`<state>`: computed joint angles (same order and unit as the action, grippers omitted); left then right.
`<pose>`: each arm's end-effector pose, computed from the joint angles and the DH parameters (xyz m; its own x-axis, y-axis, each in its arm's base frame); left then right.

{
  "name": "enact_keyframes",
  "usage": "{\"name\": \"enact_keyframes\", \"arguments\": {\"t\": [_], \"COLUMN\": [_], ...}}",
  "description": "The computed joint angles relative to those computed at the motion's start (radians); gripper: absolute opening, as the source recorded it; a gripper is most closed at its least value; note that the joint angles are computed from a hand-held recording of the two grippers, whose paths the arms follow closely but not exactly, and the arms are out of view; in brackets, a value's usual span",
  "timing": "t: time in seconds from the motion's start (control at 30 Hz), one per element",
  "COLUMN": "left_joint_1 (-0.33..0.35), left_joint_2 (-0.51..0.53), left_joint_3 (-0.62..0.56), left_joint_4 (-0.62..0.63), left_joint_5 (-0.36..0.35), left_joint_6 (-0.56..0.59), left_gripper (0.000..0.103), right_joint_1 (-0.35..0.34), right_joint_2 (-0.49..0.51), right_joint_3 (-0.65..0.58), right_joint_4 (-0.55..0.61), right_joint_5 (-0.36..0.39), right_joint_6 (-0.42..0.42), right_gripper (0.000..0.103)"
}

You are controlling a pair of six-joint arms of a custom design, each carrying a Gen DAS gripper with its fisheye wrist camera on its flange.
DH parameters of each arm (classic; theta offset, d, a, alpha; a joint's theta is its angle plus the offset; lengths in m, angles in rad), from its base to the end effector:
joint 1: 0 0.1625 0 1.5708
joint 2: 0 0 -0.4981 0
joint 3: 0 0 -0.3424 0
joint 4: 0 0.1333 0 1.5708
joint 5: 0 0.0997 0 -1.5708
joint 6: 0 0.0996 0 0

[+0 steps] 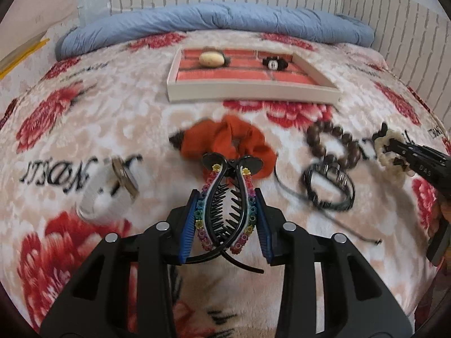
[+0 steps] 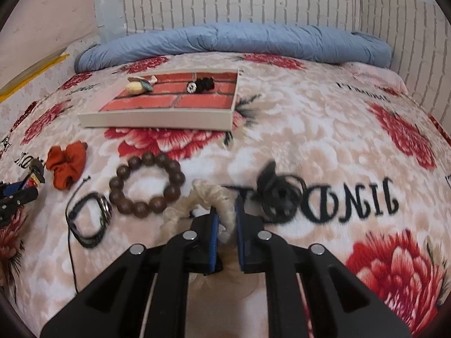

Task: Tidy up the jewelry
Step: 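Carry the clip and scrunchie into the tray beside the earlier items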

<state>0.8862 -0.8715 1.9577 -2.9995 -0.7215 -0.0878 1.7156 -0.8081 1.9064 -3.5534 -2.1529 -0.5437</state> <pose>-0.2158 -0.5934 0.2122 -0.7208 0.1575 -0.6750 0.5345 0.7464 -0.3966 0.1683 -0.6096 0.2421 -0.7126 -0.0675 0.6983 -0.5376 0.6921 -0.4817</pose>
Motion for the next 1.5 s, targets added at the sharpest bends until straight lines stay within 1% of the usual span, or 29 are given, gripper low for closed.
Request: {"name": "enact_keyframes", "arguments": {"t": [0.13, 0.2, 0.33, 0.47, 0.53, 0.57, 0.67, 0.77, 0.87, 0.97, 1.17, 1.23, 1.37, 1.5], "left_joint_1": [0.007, 0.022, 0.048, 0.075, 0.09, 0.101, 0.125, 0.15, 0.167, 0.185, 0.212, 0.22, 0.227, 0.232], "left_joint_2": [0.007, 0.017, 0.05, 0.089, 0.119, 0.142, 0.191, 0.25, 0.297, 0.342, 0.416, 0.441, 0.476, 0.506], "left_joint_3": [-0.068, -0.128, -0.264, -0.412, -0.498, -0.559, -0.678, -0.814, -0.908, -0.989, -1.11, -1.156, -1.216, -1.275], "left_joint_4": [-0.003, 0.02, 0.062, 0.138, 0.178, 0.21, 0.277, 0.372, 0.432, 0.48, 0.545, 0.582, 0.615, 0.654], "left_joint_5": [-0.002, -0.016, -0.02, -0.034, -0.036, -0.045, -0.061, -0.076, -0.082, -0.082, -0.079, -0.078, -0.076, -0.087], "left_joint_6": [0.049, 0.061, 0.105, 0.13, 0.149, 0.163, 0.182, 0.173, 0.173, 0.171, 0.191, 0.189, 0.197, 0.197], "left_gripper": [0.036, 0.036, 0.036, 0.036, 0.036, 0.036, 0.036, 0.036, 0.036, 0.036, 0.036, 0.036, 0.036, 0.037], "right_joint_1": [0.018, 0.027, 0.047, 0.057, 0.061, 0.061, 0.063, 0.063, 0.056, 0.048, 0.034, 0.027, 0.009, 0.002], "right_joint_2": [0.018, 0.028, 0.061, 0.099, 0.125, 0.138, 0.19, 0.241, 0.281, 0.332, 0.413, 0.437, 0.472, 0.505], "right_joint_3": [-0.062, -0.106, -0.211, -0.336, -0.411, -0.446, -0.578, -0.687, -0.774, -0.874, -1.022, -1.074, -1.166, -1.228], "right_joint_4": [0.023, 0.051, 0.106, 0.187, 0.237, 0.263, 0.347, 0.406, 0.468, 0.537, 0.624, 0.657, 0.744, 0.774], "right_joint_5": [0.011, 0.021, 0.029, 0.042, 0.042, 0.04, 0.032, 0.016, 0.008, -0.015, -0.065, -0.078, -0.08, -0.103], "right_joint_6": [-0.009, -0.004, -0.007, -0.004, -0.008, -0.009, -0.018, -0.027, -0.013, 0.0, -0.008, 0.006, 0.074, 0.069], "right_gripper": [0.011, 0.011, 0.011, 0.011, 0.011, 0.011, 0.011, 0.011, 0.011, 0.011, 0.011, 0.011, 0.011, 0.011]}}
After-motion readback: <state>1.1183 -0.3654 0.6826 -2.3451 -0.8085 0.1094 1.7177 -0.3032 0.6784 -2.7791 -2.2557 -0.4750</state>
